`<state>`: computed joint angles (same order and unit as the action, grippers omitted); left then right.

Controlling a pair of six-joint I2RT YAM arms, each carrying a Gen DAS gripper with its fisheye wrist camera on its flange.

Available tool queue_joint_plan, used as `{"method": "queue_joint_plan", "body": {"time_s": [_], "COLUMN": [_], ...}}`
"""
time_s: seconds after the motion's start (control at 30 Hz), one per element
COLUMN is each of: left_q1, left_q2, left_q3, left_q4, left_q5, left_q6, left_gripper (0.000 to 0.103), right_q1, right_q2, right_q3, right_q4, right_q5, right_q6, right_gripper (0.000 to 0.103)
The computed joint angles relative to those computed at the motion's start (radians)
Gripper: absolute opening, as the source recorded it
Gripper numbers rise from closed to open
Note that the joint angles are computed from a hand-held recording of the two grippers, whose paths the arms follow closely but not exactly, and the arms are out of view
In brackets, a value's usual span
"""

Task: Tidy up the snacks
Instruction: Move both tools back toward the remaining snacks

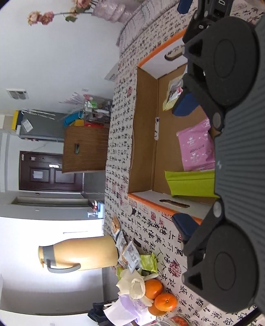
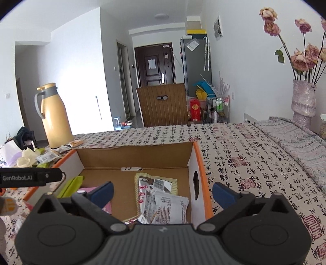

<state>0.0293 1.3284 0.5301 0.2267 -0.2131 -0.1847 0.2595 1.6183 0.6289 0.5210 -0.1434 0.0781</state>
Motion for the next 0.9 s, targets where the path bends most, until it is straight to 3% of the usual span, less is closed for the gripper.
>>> {"method": "queue_joint_plan", "body": {"time_s": [0.33, 0.9], "left_q1": [-0.026, -0.098], "left_q2": [-0.335, -0.988], "left_q3": [-0.174, -0.429], "left_q4": [-0.098, -0.524], "left_q5": [0.013, -0.019], "left_q6": [-0.013, -0.089], "left_gripper": [0.103, 0.103], "right_q1": [-0.039, -0.195], "right_q2": [-0.273, -0.675], "right_q3": [-0.237, -0.538], "right_q4": [0.028, -0.107], "right_q5": [-0.05, -0.171], "right_q6": [-0.028, -0.098], "right_gripper": [0.103, 0.103]}}
